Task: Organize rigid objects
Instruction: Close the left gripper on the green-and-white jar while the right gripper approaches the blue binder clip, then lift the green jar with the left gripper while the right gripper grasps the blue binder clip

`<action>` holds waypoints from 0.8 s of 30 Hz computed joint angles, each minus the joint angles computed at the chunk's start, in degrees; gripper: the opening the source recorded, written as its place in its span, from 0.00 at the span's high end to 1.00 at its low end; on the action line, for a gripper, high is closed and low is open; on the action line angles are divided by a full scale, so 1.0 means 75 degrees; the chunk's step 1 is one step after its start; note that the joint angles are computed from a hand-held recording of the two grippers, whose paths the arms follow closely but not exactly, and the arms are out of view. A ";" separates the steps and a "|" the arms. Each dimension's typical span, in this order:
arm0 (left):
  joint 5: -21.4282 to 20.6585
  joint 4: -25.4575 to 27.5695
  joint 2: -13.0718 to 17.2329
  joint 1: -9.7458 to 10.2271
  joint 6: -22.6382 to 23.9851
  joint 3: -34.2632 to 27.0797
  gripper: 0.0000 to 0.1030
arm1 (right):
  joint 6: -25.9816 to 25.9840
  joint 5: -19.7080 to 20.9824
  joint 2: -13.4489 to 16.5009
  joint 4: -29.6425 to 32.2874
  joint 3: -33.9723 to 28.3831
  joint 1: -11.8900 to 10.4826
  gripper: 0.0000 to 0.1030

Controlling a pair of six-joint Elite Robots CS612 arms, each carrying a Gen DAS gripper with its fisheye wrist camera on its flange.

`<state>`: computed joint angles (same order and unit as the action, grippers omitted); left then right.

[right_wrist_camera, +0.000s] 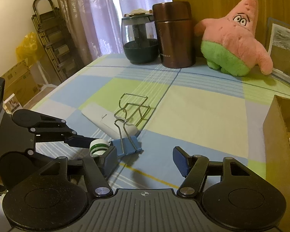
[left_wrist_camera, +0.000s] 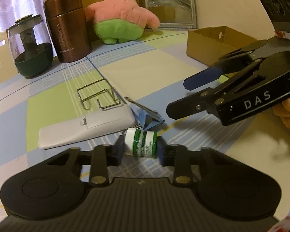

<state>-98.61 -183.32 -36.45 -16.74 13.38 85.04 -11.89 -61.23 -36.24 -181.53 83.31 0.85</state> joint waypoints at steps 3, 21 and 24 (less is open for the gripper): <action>0.0070 0.0093 -0.0039 0.0019 -0.0134 0.0004 0.74 | -0.0024 0.0047 0.0029 0.0043 -0.0048 0.0004 0.40; 0.0529 0.0158 -0.0209 0.0143 -0.0362 0.0204 0.74 | -0.2552 0.0173 0.0206 0.0638 -0.0320 0.0227 0.41; 0.0514 0.0165 -0.0212 0.0145 -0.0394 0.0200 0.74 | -0.2987 0.0018 0.0266 0.0696 -0.0393 0.0270 0.44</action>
